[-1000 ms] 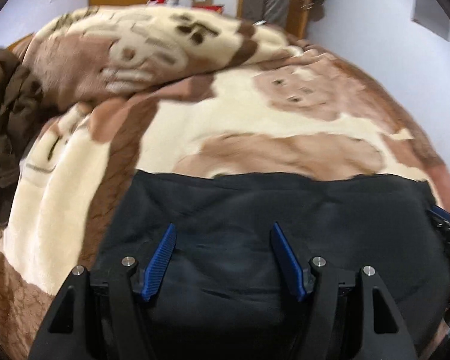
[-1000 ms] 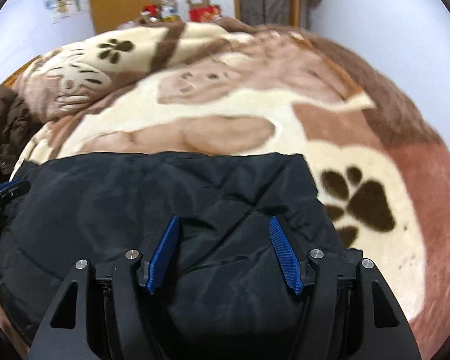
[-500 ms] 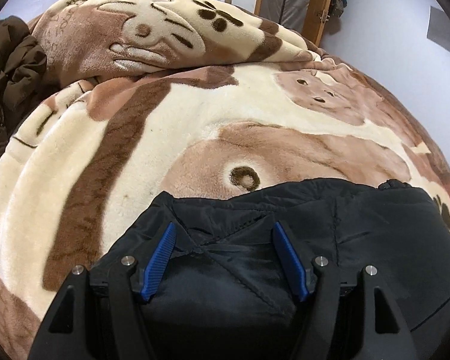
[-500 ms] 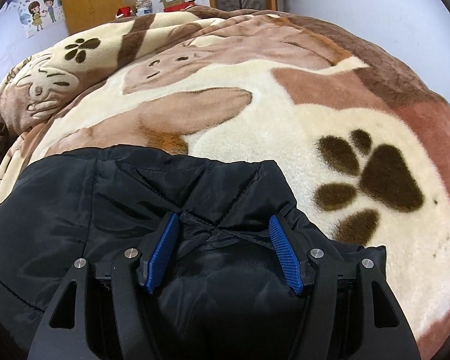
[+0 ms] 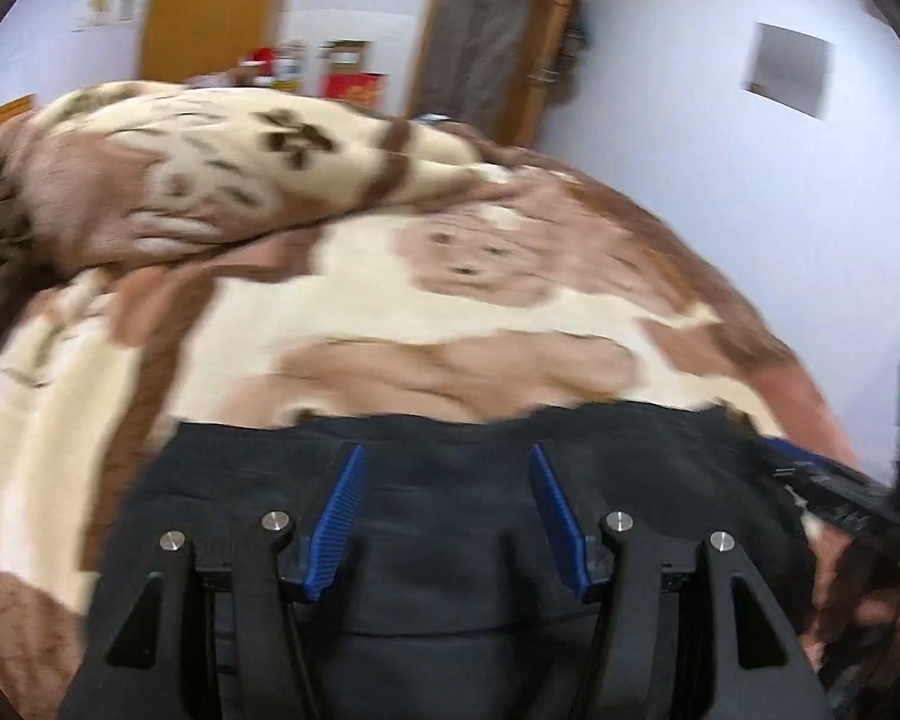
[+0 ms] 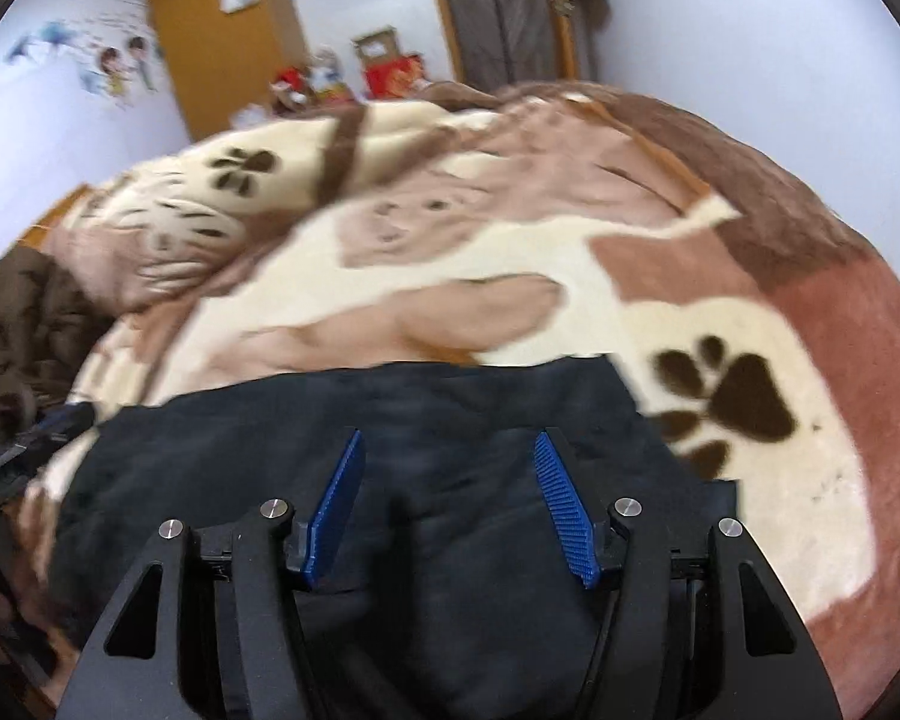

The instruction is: Fold large clothes

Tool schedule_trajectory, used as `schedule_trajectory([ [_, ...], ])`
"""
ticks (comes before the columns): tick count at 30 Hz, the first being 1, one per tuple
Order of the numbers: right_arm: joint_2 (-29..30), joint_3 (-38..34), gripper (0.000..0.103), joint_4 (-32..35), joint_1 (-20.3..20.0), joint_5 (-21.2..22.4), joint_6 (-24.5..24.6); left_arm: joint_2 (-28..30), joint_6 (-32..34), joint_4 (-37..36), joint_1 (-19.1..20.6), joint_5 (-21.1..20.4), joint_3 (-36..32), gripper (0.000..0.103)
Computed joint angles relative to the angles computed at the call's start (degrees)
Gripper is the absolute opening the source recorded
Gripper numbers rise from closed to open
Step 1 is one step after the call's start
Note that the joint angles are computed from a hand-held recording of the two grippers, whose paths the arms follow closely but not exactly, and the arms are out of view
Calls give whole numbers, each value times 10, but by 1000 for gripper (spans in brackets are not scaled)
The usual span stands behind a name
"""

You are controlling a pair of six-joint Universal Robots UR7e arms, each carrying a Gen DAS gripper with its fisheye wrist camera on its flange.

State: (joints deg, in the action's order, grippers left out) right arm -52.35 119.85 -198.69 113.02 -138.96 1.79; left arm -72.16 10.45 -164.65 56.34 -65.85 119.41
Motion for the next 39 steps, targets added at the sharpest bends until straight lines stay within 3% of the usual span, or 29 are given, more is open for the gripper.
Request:
schedule_trajectory([
  [5, 36, -25, 60, 53, -32, -4, -2, 80, -42, 51, 14, 17, -37, 59],
  [11, 59, -27, 59, 19, -70, 13, -28, 127, -22, 0, 20, 50, -40, 59],
  [20, 76, -26, 59, -23, -83, 19, -50, 154, -6, -43, 19, 73, -32, 59],
  [26, 76, -27, 59, -22, -84, 19, -51, 157, -3, -53, 19, 75, -29, 59],
  [30, 63, -29, 59, 15, -80, 19, -33, 149, -16, -24, 17, 74, -36, 59],
  [33, 37, -25, 59, 50, -64, 14, -14, 121, -34, 24, 15, 57, -43, 55],
  [36, 15, -6, 58, 18, -42, -3, -27, 72, -36, 32, 17, 40, -34, 55],
  [39, 0, 12, 58, -8, -42, -31, -44, 31, -17, 29, 26, 61, -28, 55],
])
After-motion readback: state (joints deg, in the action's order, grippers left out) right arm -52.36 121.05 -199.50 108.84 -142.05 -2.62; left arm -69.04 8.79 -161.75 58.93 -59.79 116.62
